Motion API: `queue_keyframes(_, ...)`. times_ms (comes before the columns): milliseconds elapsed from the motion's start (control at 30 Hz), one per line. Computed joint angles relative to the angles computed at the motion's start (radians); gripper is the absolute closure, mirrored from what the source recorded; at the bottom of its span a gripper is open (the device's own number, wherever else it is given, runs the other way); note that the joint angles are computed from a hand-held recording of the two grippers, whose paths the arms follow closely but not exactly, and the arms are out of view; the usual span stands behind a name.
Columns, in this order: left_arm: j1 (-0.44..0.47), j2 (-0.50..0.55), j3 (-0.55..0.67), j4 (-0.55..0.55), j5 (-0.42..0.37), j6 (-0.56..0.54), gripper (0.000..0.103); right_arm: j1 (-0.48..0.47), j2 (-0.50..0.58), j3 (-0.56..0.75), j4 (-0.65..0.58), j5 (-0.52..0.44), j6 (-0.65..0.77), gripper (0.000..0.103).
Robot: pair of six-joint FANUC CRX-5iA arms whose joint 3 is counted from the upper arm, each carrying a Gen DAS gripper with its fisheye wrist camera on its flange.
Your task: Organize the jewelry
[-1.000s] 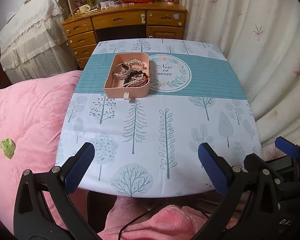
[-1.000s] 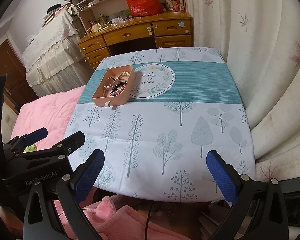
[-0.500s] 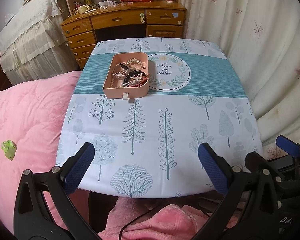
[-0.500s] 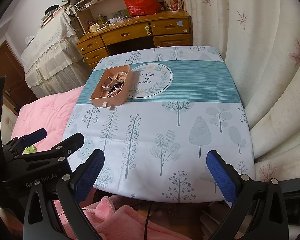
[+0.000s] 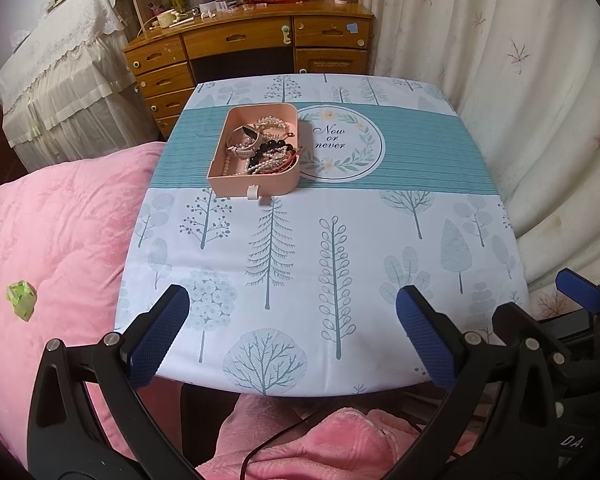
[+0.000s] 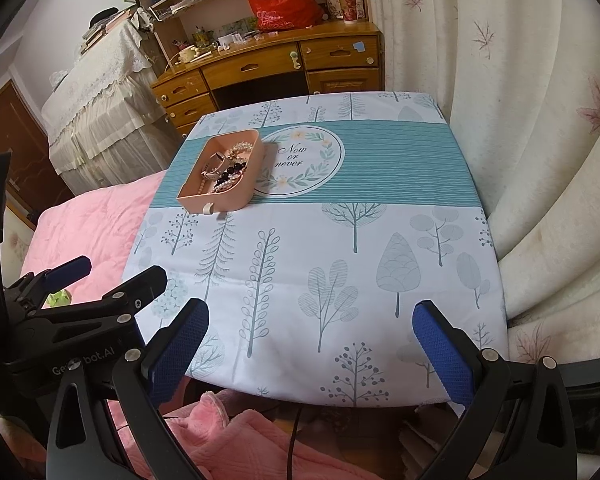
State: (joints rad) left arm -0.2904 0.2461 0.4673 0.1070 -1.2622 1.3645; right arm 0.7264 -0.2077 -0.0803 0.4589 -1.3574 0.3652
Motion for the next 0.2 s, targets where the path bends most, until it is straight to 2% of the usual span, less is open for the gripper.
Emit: queue_keyframes(200, 0.006, -0.001, -0.002, -0.003, 0.001, -0.018, 0.0, 0.0, 0.001, 0.002, -0.001, -0.002, 0.0, 0.0)
